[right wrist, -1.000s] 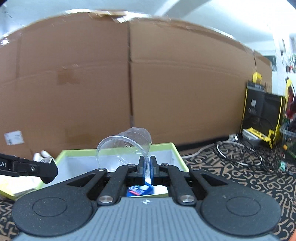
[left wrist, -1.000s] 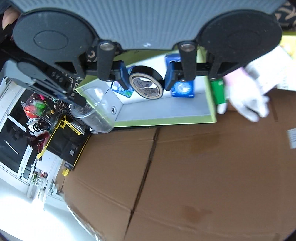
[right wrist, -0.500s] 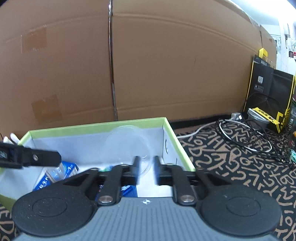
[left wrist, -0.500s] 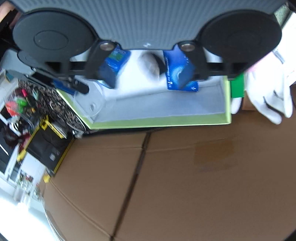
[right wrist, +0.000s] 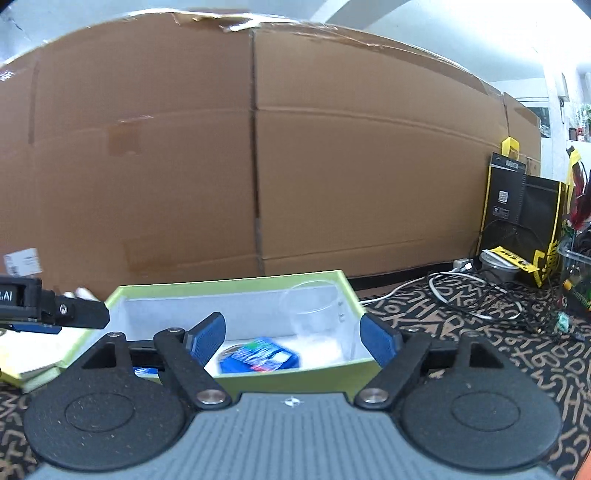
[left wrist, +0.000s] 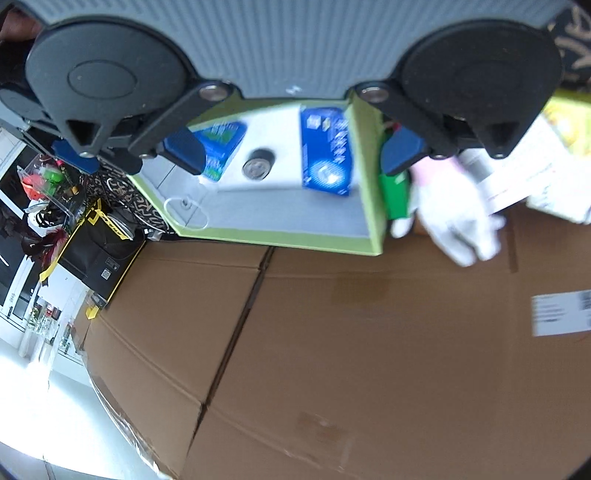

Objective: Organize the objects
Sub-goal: 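Move right tool to the pile and grasp the small grey-green box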

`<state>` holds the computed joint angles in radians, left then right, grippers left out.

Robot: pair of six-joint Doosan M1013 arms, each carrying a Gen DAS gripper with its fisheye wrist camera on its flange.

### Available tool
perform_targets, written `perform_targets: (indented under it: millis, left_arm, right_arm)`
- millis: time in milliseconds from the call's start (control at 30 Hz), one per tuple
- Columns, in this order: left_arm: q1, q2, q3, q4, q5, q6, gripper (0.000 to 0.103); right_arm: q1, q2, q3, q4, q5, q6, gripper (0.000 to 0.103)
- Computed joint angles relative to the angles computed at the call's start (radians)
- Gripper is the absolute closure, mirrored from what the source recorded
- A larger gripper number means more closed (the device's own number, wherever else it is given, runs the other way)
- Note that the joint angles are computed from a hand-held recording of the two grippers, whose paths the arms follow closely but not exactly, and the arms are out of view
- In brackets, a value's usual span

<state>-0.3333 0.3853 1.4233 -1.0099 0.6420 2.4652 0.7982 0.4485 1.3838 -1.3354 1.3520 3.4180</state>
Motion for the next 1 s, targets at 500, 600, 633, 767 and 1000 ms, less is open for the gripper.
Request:
perform_targets:
  millis: [500, 600, 633, 767, 1000]
  left_arm:
    - [0.142, -0.101, 0.188, 0.036, -0.089, -0.074, 0.0]
    - [0.168, -0.099, 0.194, 0.063, -0.098, -0.126, 0.0]
    - [0.177, -0.097, 0.193, 0.066, -0.099, -0.141, 0.0]
    - [0.2, -0.088, 0.182, 0.076, -0.098, -0.178, 0.0]
    - [0.198, -0.056, 0.134, 0.073, -0.128, -0.134, 0.0]
  right_arm:
    - [0.028, 0.073, -0.086, 0.027, -0.318, -0.084, 0.018]
    - [0.022, 0.097, -0.115, 0.052, -0.4, -0.139, 0.018]
    - [0.019, 0.104, -0.123, 0.059, -0.43, -0.156, 0.018]
    - [0.001, 0.138, -0.176, 0.129, -0.512, -0.269, 0.019]
    - [-0.034, 0.236, -0.338, 0.278, -0.496, -0.521, 0.019]
